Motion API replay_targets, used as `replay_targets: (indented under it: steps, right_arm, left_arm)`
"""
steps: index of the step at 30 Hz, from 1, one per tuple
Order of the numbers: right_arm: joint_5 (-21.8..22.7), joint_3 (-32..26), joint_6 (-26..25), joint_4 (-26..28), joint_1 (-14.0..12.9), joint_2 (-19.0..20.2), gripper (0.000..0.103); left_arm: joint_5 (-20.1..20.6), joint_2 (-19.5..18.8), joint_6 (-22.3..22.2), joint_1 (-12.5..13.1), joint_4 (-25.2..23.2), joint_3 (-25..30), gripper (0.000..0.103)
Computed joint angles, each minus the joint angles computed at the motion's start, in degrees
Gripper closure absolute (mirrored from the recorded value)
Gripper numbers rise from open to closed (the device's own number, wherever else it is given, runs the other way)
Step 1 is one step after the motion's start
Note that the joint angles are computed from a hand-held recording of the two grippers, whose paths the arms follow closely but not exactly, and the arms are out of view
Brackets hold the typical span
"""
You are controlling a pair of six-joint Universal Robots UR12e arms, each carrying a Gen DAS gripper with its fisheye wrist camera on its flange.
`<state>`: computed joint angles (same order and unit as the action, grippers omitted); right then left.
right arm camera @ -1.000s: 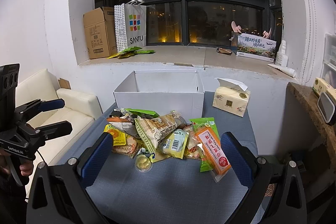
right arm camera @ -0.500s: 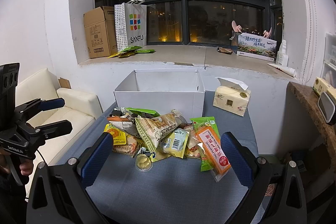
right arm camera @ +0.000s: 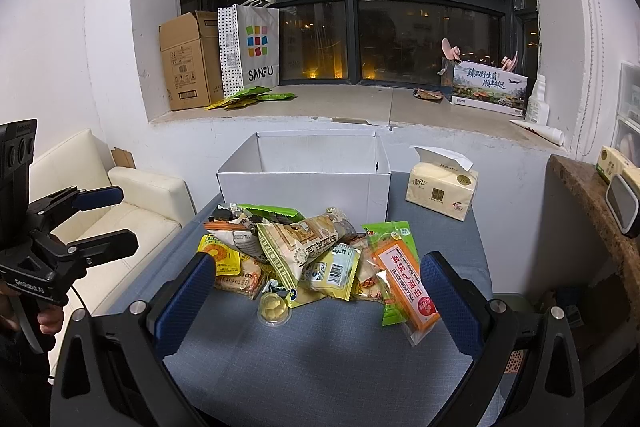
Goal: Organize snacks
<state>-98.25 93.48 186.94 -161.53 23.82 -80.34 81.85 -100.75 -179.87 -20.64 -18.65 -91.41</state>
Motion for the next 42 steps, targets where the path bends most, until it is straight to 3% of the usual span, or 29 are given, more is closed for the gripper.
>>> replay_targets:
  steps: [20, 24, 28, 32, 35, 40, 41, 42]
  right_arm:
    - [0.9, 0.3, -0.1, 0.3, -0.5, 0.0, 0.000]
    - [2.7, 0.1, -2.4, 2.2, -2.2, 0.4, 0.000]
    - [5.1, -1.6, -4.5, 7.6, -4.9, 2.2, 0.000]
    - [7.4, -4.1, -10.7, 13.0, -7.4, 5.5, 0.000]
    - [12.2, -5.9, -12.0, 16.6, -9.6, 8.2, 0.000]
    - [15.9, -7.8, -13.6, 19.9, -11.2, 10.9, 0.000]
    - [16.7, -8.1, -13.6, 20.6, -11.5, 11.2, 0.002]
    - [18.0, -8.0, -13.5, 20.9, -11.8, 11.3, 0.013]
  left_arm:
    - [1.5, -0.4, 1.8, -0.2, 2.5, -0.4, 0.000]
    - [0.3, -0.3, 0.0, 0.2, 1.4, -0.5, 0.000]
    - [0.7, -0.6, 0.5, 0.4, 1.7, -0.7, 0.000]
    - [0.3, -1.0, -0.4, 0.8, 1.1, -0.8, 0.000]
    - [-0.4, -1.2, -1.5, 1.3, -0.3, -0.9, 0.000]
    - [0.5, -1.5, -1.0, 1.8, -3.6, -0.9, 0.000]
    - [0.5, -1.5, -0.7, 1.9, -4.4, -0.9, 0.000]
    - [0.1, -1.6, -0.5, 2.0, -5.1, -0.9, 0.000]
